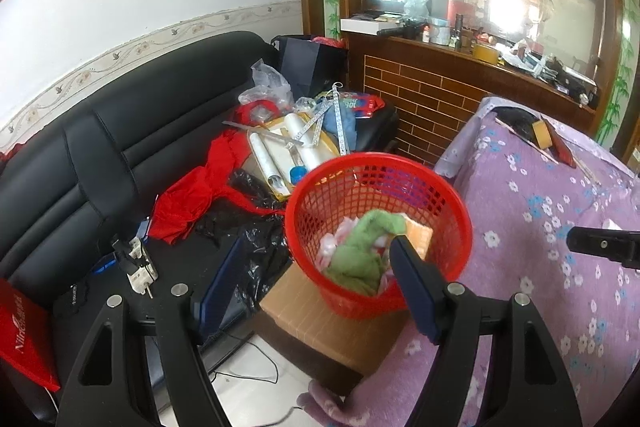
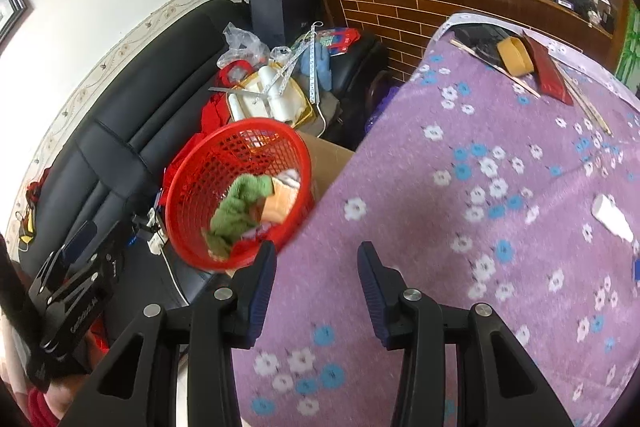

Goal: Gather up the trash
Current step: 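Move both open tools back over the table toward the bottle and box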

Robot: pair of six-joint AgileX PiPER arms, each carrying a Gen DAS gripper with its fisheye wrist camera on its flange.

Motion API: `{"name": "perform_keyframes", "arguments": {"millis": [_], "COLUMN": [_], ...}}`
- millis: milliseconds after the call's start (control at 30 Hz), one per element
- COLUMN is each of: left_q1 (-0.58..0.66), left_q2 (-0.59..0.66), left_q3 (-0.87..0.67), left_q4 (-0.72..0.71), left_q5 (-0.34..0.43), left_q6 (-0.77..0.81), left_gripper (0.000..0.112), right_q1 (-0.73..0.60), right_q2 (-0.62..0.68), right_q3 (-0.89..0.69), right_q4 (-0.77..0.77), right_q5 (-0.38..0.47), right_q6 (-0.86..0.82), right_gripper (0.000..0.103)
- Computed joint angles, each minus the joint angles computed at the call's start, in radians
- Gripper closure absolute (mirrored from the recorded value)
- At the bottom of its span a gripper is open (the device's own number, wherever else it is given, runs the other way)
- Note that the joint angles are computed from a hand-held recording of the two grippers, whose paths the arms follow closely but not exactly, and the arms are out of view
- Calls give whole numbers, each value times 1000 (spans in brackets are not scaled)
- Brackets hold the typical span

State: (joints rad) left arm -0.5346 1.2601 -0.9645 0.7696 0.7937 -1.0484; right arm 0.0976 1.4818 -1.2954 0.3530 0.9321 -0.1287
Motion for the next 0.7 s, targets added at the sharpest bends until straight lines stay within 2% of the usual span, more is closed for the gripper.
{"name": "perform_keyframes", "arguments": {"millis": [200, 467, 633, 700], "left_q1": [-114, -296, -413, -440], "left_q2": [-1, 79, 201, 277], "left_q3": [3, -88, -217, -302], "left_q4": [13, 10, -12, -68], "left_q5": [55, 92, 69, 37], "left_q6": [-48, -80, -29, 63], "left_gripper": [39, 39, 39, 39], "right_q1": [-139, -459, -720, -826], "right_q2": [-97, -191, -186, -160], "right_q3": [113, 210, 212, 193], "right_q4": [61, 152, 194, 198], "right_q5": [39, 137, 205, 224], "right_q6": [-96, -274, -397, -436], "right_gripper": [57, 58, 58, 58]}}
